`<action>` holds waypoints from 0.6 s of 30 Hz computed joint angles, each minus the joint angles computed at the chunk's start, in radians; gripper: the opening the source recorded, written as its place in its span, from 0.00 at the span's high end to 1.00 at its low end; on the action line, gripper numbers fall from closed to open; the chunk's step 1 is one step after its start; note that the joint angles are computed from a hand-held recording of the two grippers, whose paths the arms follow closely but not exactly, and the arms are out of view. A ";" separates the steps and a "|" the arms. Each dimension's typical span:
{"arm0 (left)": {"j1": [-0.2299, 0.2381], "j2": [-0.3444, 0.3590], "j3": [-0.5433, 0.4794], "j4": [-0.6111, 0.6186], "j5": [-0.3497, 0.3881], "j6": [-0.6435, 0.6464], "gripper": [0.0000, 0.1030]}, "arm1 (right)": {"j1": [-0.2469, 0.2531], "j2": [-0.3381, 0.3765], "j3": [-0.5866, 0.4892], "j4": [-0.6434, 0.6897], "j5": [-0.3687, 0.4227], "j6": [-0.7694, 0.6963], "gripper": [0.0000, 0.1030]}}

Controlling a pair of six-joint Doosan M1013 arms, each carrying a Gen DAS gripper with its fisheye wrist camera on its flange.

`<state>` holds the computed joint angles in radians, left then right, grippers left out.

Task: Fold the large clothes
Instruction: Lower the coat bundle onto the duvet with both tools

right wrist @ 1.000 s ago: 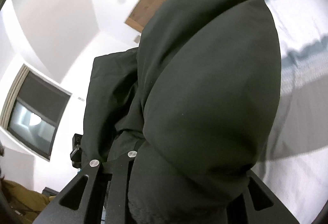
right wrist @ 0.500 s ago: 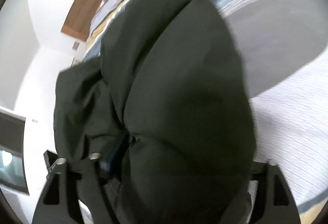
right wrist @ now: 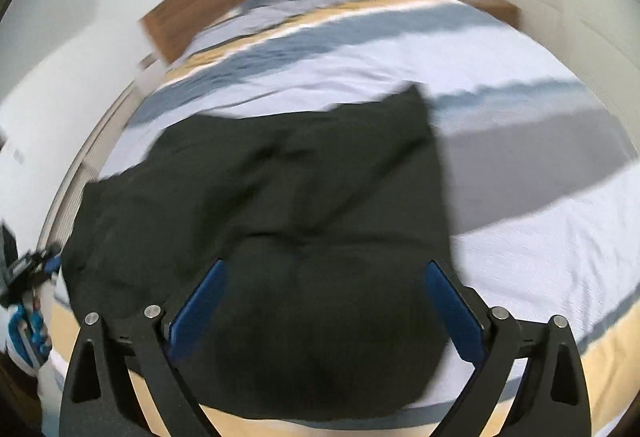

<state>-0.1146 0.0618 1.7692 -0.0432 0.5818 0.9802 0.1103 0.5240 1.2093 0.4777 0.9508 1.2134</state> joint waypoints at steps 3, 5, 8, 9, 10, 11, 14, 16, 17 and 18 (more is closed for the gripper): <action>-0.062 0.016 0.005 0.120 -0.023 -0.103 0.40 | 0.034 -0.019 0.039 0.020 -0.030 -0.068 0.13; -0.091 0.037 0.014 0.156 -0.049 -0.144 0.40 | 0.062 -0.015 0.033 0.014 -0.040 -0.079 0.14; -0.128 0.043 0.005 0.286 -0.035 -0.243 0.40 | 0.100 -0.027 0.056 0.001 -0.057 -0.117 0.15; -0.135 0.037 0.008 0.327 -0.031 -0.286 0.40 | 0.108 -0.017 0.048 0.001 -0.058 -0.124 0.15; -0.138 0.033 0.009 0.358 -0.024 -0.323 0.40 | 0.117 -0.004 0.038 0.001 -0.058 -0.123 0.15; -0.140 0.026 0.012 0.396 -0.011 -0.375 0.40 | 0.124 -0.002 0.033 -0.007 -0.058 -0.117 0.15; -0.149 0.008 0.016 0.515 0.020 -0.478 0.40 | 0.131 0.005 0.028 -0.009 -0.065 -0.124 0.15; -0.159 -0.003 0.016 0.564 0.014 -0.498 0.40 | 0.131 0.008 0.028 -0.012 -0.061 -0.127 0.15; -0.163 -0.003 0.012 0.561 0.007 -0.488 0.40 | 0.130 0.012 0.027 -0.010 -0.061 -0.133 0.15; -0.168 0.001 0.005 0.544 -0.002 -0.464 0.40 | 0.130 0.019 0.021 -0.010 -0.059 -0.135 0.15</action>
